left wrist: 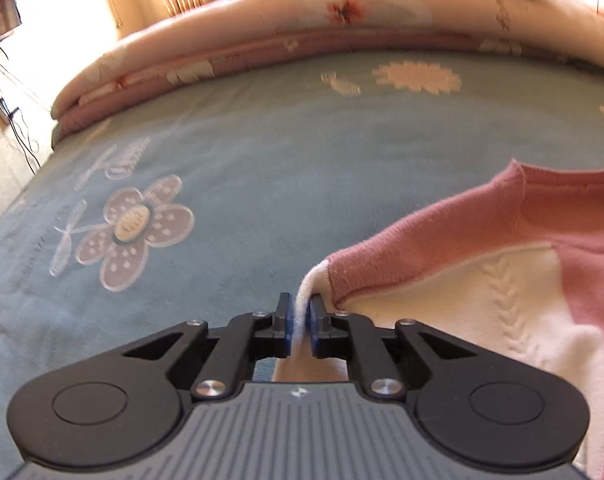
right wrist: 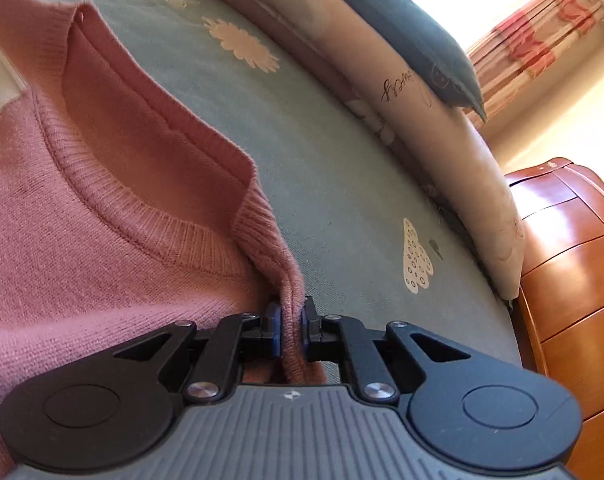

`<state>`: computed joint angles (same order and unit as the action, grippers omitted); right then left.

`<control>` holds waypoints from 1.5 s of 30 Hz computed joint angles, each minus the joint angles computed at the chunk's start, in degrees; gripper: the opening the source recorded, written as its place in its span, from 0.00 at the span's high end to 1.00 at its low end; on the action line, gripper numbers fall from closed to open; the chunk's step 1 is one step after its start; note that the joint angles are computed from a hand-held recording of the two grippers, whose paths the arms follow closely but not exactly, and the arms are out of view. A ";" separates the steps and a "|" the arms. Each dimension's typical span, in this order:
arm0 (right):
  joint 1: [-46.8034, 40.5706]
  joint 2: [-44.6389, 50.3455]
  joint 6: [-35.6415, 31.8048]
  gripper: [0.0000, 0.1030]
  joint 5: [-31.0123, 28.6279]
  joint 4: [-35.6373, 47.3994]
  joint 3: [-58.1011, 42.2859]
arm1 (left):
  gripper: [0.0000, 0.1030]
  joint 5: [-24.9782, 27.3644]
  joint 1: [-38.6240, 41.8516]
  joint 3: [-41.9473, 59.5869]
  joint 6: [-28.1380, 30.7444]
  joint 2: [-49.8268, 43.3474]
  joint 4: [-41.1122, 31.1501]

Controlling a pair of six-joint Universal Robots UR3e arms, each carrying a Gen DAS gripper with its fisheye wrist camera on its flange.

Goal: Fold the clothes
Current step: 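Lift and stretch the sweater open between both tools, then lay the sweater flat on the bed and open both tools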

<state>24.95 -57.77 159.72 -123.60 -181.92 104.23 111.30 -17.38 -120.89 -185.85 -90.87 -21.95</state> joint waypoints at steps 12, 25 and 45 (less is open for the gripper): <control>-11.57 -37.43 14.71 0.48 24.92 19.17 20.42 | 0.65 -6.89 0.95 -5.51 -0.43 15.21 -6.94; -17.09 -80.00 24.88 0.48 43.20 57.58 29.91 | 0.44 -8.94 -20.17 -8.99 -16.22 48.64 -34.53; 7.73 -77.88 56.93 0.68 34.45 44.12 36.95 | 0.31 20.99 -74.68 -4.42 -69.40 33.80 -45.53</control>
<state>32.68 -135.65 216.65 -89.15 -137.80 141.18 132.29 -92.06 -125.31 -255.25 -57.07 -67.48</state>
